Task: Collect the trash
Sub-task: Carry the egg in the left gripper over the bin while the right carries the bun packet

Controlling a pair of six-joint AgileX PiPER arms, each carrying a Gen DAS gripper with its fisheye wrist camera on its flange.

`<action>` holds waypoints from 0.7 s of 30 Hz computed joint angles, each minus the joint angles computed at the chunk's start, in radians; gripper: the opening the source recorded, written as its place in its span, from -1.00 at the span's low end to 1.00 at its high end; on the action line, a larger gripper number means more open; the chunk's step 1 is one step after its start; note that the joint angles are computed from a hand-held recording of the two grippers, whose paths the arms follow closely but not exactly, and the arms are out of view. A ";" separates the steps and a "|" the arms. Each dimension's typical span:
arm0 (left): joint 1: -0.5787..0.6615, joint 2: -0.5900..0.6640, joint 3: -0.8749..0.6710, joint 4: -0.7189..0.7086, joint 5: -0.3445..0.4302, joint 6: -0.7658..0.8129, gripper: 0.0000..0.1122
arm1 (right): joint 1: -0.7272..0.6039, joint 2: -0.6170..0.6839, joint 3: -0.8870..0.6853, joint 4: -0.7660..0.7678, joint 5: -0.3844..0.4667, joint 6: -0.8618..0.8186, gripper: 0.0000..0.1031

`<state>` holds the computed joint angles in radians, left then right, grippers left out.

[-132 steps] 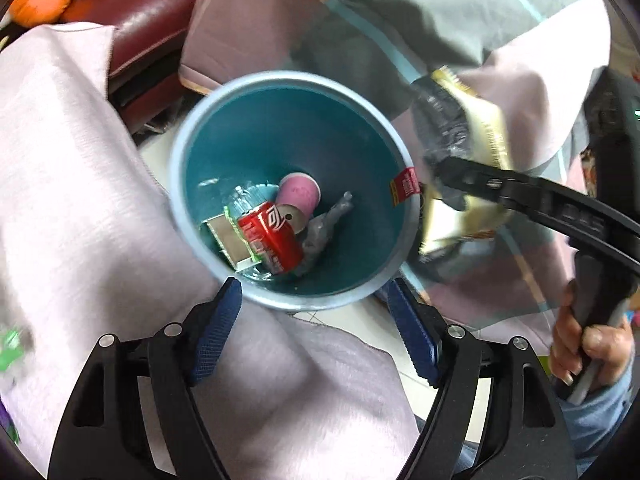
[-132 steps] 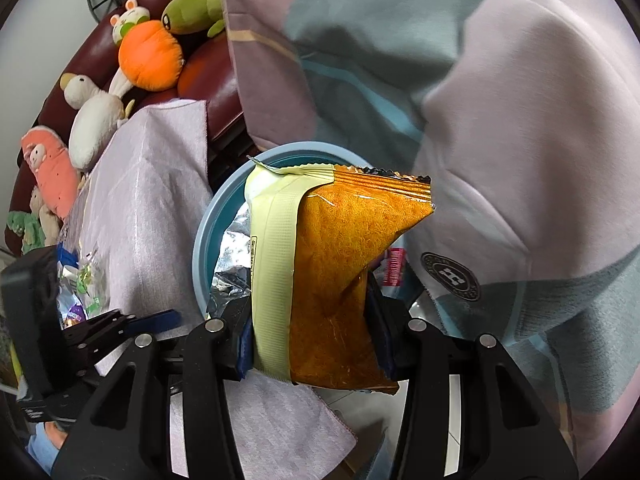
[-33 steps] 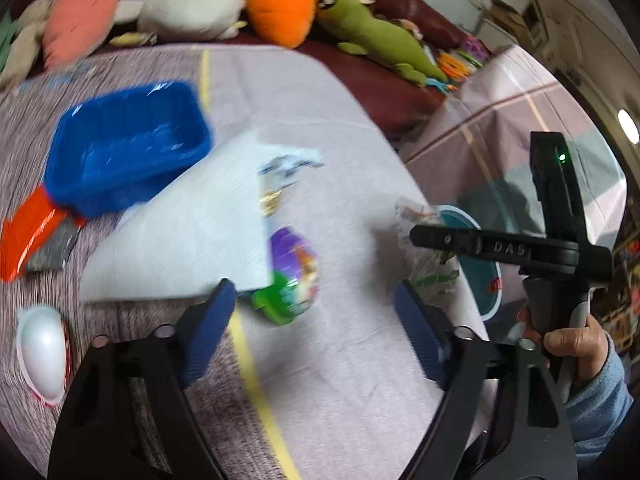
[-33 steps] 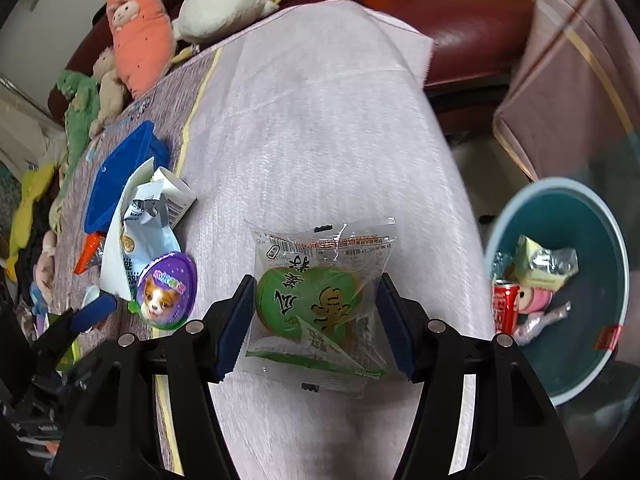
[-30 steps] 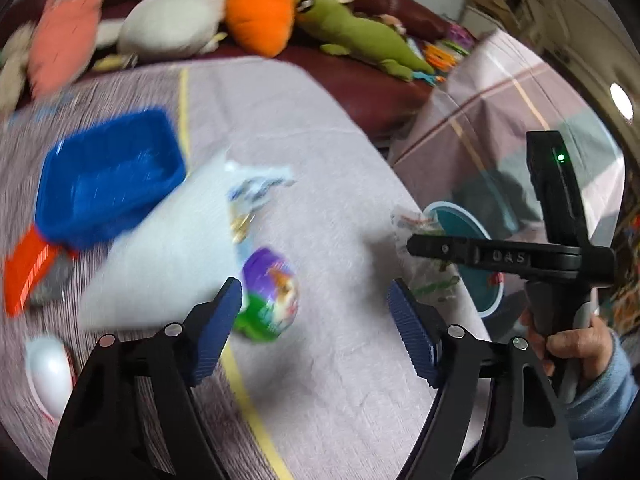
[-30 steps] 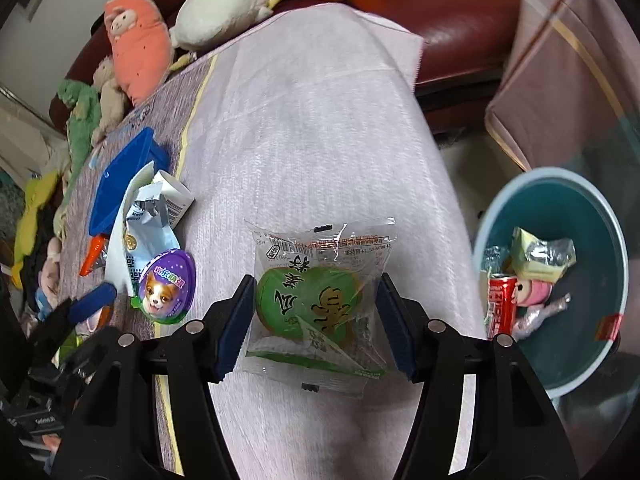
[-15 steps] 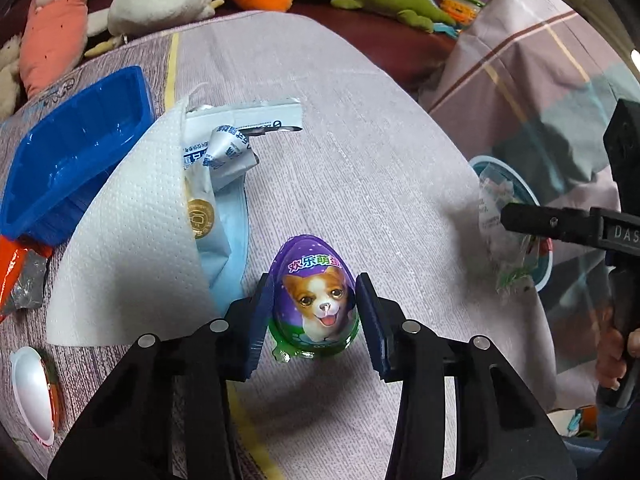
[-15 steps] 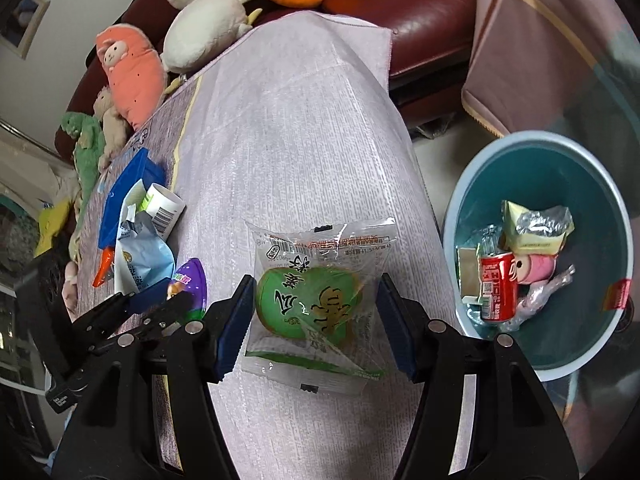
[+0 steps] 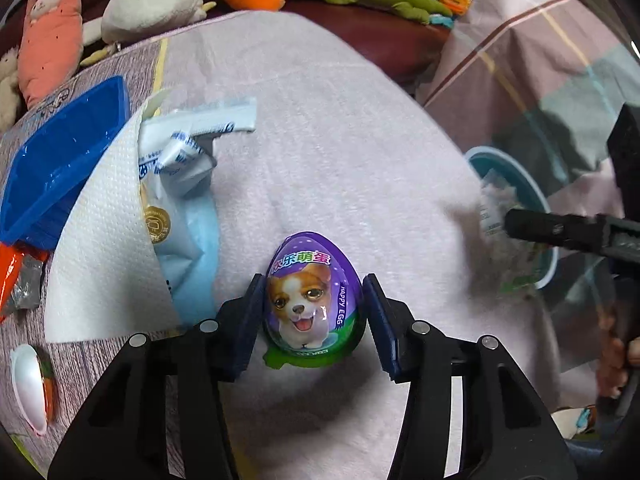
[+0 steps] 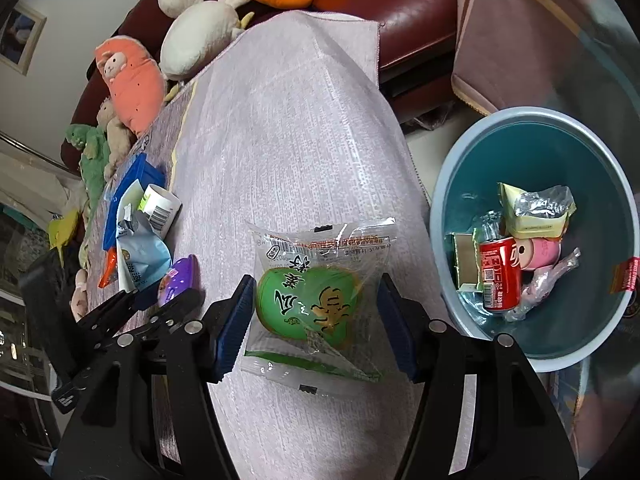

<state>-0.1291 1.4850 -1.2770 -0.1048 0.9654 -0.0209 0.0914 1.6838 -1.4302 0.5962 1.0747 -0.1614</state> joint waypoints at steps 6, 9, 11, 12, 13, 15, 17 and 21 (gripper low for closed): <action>-0.028 -0.018 -0.082 -0.084 0.062 0.024 -0.10 | -0.061 -0.031 0.038 0.033 0.000 -0.037 0.14; -0.077 0.006 -0.134 -0.090 0.082 0.009 -0.10 | -0.104 -0.054 0.054 0.053 0.002 -0.062 0.14; -0.118 0.037 -0.176 -0.092 0.094 -0.004 -0.10 | -0.142 -0.070 0.061 0.065 0.005 -0.080 0.14; -0.139 0.059 -0.202 -0.092 0.101 -0.009 -0.10 | -0.163 -0.079 0.064 0.069 0.007 -0.089 0.14; -0.159 0.067 -0.210 -0.089 0.101 -0.017 -0.10 | -0.201 -0.092 0.066 0.073 0.012 -0.100 0.14; -0.208 0.109 -0.257 -0.088 0.106 -0.023 -0.10 | -0.269 -0.106 0.063 0.076 0.022 -0.115 0.14; -0.260 0.173 -0.329 -0.096 0.122 -0.028 -0.10 | -0.335 -0.114 0.061 0.079 0.033 -0.127 0.14; -0.366 0.314 -0.484 -0.083 0.157 -0.042 -0.10 | -0.464 -0.116 0.063 0.077 0.049 -0.160 0.14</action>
